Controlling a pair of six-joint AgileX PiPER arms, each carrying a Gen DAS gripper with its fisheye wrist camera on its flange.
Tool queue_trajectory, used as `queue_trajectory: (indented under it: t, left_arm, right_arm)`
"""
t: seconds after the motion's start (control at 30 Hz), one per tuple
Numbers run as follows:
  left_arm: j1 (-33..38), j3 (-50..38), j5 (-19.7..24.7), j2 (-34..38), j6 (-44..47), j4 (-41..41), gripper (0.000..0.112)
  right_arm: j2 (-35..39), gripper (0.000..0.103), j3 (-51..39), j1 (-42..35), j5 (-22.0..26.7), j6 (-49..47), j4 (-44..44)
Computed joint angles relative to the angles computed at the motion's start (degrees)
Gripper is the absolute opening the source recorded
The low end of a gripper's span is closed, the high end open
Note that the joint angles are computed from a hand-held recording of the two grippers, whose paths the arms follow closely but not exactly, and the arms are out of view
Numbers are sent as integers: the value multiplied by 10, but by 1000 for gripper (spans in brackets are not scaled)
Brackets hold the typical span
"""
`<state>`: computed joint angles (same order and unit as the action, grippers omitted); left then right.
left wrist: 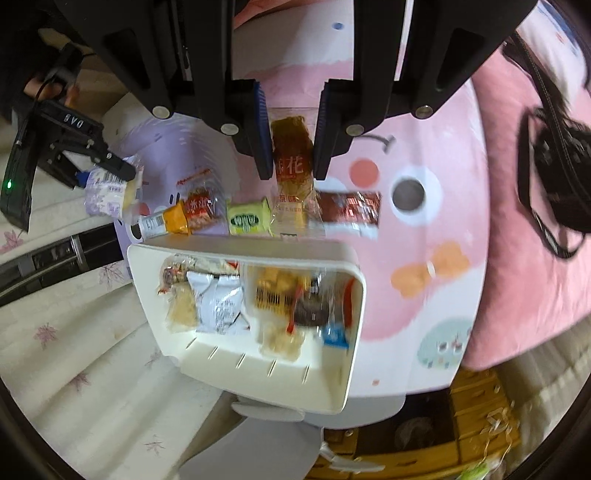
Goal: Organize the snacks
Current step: 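Carry both held snacks over the white tray, then open both tools to drop the snacks into the tray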
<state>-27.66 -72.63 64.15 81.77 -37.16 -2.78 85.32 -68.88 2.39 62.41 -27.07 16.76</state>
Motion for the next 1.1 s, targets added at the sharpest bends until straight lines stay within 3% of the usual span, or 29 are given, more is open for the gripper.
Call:
queue_trajectory:
  t: [0.17, 0.3, 0.6, 0.8, 0.83, 0.87, 0.9, 0.93, 1.1]
  left_arm:
    - [39, -85, 42, 36, 82, -6, 20]
    - [60, -146, 50, 70, 115, -13, 20]
    - [99, -268, 28, 163, 143, -36, 20]
    - [102, -286, -8, 202, 134, -53, 21]
    - [100, -287, -11, 205, 132, -53, 24]
    - [98, -290, -14, 210, 124, -50, 40]
    - [95, -291, -13, 213, 112, -44, 65]
    - [92, -292, -13, 214, 101, -37, 73]
    - [94, -267, -33, 196, 98, -47, 75]
  right_arm:
    - [30, 66, -71, 12, 5, 26, -6]
    - [63, 66, -131, 20, 12, 46, -10]
    - [127, 67, -243, 40, 18, 79, -18]
    - [167, 68, -282, 56, 7, 115, -19]
    - [174, 70, -286, 60, 5, 128, -24]
    - [179, 72, -289, 65, 4, 142, -35]
    - [185, 73, -294, 73, 7, 162, -53]
    - [192, 74, -301, 79, 15, 181, -70]
    - [183, 74, -282, 82, 7, 219, -89]
